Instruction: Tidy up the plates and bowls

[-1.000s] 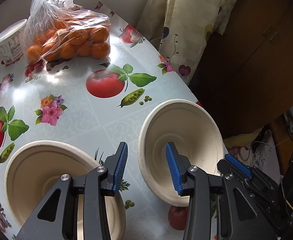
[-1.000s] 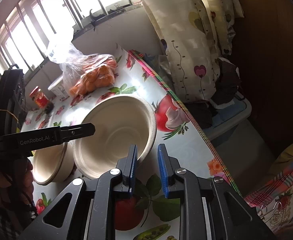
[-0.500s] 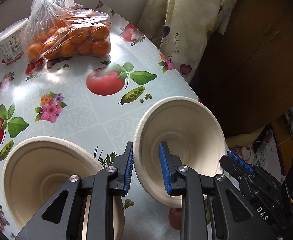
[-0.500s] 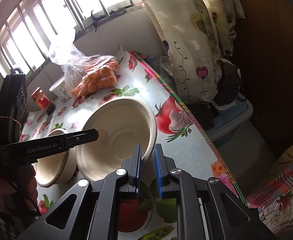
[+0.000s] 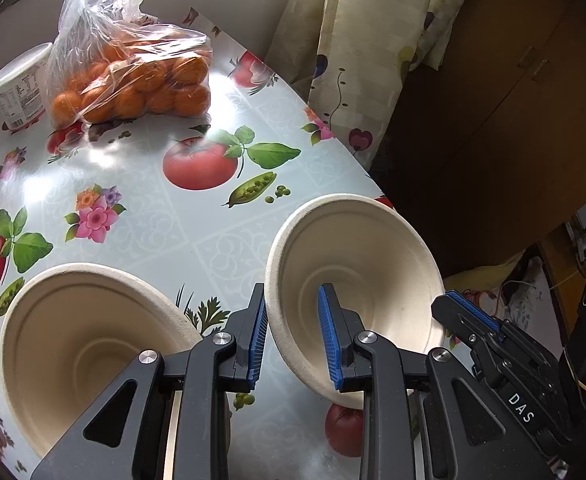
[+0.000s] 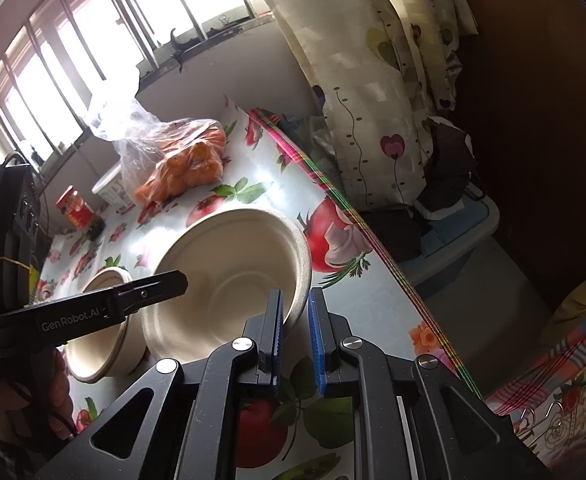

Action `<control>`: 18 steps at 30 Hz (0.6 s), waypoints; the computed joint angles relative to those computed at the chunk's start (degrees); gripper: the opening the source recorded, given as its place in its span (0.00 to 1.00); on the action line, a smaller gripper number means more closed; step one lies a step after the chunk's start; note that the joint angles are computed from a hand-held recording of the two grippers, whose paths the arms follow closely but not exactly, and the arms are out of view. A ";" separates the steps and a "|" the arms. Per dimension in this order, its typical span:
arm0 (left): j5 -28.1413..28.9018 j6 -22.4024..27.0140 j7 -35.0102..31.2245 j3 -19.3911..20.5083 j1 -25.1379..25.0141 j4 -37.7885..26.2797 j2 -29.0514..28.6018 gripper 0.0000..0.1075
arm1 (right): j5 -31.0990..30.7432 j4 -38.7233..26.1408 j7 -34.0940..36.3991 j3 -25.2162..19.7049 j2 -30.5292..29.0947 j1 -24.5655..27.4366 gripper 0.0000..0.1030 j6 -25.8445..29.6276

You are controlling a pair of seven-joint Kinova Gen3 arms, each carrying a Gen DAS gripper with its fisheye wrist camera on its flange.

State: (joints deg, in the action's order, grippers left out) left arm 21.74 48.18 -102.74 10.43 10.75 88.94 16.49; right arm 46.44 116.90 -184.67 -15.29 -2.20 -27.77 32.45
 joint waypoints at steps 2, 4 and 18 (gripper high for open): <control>0.55 -0.15 -0.48 0.17 -0.21 0.33 -0.33 0.25 | 0.52 0.12 -0.90 -0.14 -0.12 -0.04 0.13 0.30; 1.31 -0.43 -1.22 0.35 -0.48 0.90 -0.84 0.25 | 0.90 0.20 -1.62 -0.25 -0.22 -0.05 0.13 0.53; 4.44 -1.00 -4.02 0.22 -1.02 3.26 -3.73 0.25 | 3.71 0.69 -5.56 -2.01 -2.04 -0.03 0.13 2.59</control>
